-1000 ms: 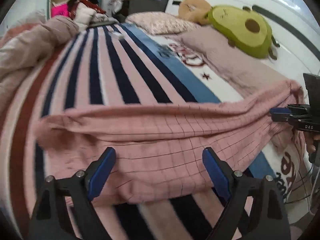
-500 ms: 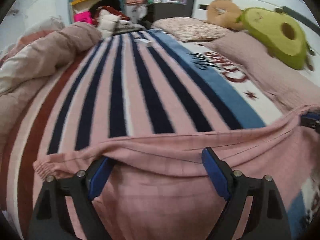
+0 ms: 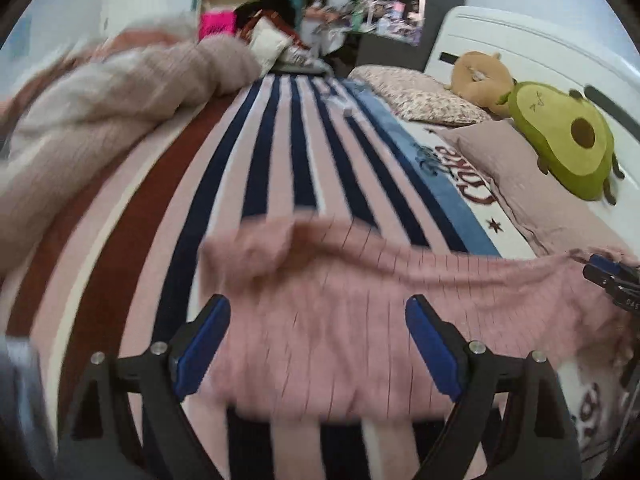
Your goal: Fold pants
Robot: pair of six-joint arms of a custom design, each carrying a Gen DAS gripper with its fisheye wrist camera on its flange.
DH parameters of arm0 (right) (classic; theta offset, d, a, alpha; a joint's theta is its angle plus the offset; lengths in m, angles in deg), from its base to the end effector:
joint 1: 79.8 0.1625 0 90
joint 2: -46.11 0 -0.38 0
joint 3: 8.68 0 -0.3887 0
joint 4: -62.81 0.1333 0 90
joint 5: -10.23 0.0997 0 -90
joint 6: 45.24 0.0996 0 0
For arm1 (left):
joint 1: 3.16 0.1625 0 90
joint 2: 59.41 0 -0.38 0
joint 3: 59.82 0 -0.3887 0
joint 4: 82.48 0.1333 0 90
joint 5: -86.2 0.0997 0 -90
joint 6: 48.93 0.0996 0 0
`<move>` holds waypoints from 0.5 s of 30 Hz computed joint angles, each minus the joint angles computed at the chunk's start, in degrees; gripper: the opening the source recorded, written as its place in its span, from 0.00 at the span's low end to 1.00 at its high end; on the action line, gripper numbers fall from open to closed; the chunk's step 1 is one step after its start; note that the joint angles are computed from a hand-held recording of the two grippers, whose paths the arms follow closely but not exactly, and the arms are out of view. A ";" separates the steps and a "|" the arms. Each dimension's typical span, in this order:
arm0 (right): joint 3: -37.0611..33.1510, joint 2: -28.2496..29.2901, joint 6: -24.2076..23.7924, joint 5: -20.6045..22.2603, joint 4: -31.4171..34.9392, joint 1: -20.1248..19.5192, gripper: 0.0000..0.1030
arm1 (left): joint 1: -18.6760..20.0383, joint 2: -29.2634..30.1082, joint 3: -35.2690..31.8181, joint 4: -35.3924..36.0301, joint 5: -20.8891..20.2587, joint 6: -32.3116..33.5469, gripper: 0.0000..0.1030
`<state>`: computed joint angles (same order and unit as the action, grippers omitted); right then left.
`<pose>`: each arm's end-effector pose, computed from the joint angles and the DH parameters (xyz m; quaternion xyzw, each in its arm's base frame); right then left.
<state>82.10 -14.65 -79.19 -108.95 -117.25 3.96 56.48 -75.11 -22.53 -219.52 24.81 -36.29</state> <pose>0.0139 -0.6527 0.3426 0.0783 -0.8437 0.3798 0.3712 -0.2759 -0.8291 0.0862 0.2958 0.8994 -0.2480 0.2053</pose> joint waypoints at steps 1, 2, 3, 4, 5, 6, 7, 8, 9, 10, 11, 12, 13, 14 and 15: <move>1.20 -0.92 0.62 0.33 0.14 0.06 0.56 | 0.42 -2.42 3.72 0.10 -0.66 -2.48 0.84; 2.25 -1.72 1.28 0.72 0.37 0.04 0.56 | 0.63 -3.94 6.33 -0.15 -1.02 -4.00 0.84; 3.22 -2.54 2.02 1.13 0.78 0.02 0.56 | 1.19 -5.70 9.15 0.39 -2.07 -6.92 0.84; 4.50 -3.47 2.76 1.56 1.01 -0.01 0.56 | 1.79 -7.05 11.44 0.78 -3.72 -9.26 0.84; 5.40 -4.01 3.09 1.69 0.87 -0.01 0.56 | 2.17 -7.70 12.83 0.75 -4.96 -10.67 0.84; 5.89 -4.27 3.28 1.72 0.76 0.00 0.56 | 2.88 -8.15 13.90 1.19 -6.80 -12.99 0.84; 6.67 -4.68 3.55 1.77 0.60 -0.03 0.56 | 3.43 -8.07 14.26 1.57 -8.08 -14.72 0.84; 7.26 -5.00 3.84 1.88 0.54 -0.08 0.56 | 3.96 -7.52 13.88 1.99 -9.34 -16.08 0.84; 7.89 -5.41 4.26 2.18 0.57 -0.20 0.56 | 4.26 -7.09 13.59 1.94 -10.09 -16.64 0.84; 8.29 -5.77 4.77 2.62 0.90 -0.40 0.56 | 4.54 -6.33 12.99 1.39 -10.70 -16.92 0.84; 8.53 -6.01 5.12 2.91 1.18 -0.58 0.56 | 4.62 -5.46 12.25 0.37 -10.68 -16.50 0.84; 8.74 -6.21 5.36 3.17 1.43 -0.76 0.56 | 4.76 -4.50 11.12 -0.59 -11.42 -15.61 0.84; 8.91 -6.33 5.46 3.26 1.53 -0.89 0.56 | 4.97 -2.96 8.72 -0.54 -12.24 -15.26 0.84; 9.02 -6.35 5.48 3.32 1.54 -1.02 0.56 | 5.15 -1.15 5.78 0.13 -12.38 -15.80 0.84; 9.07 -6.36 5.48 3.41 1.58 -1.12 0.56 | 5.36 0.84 2.53 0.76 -12.56 -16.43 0.84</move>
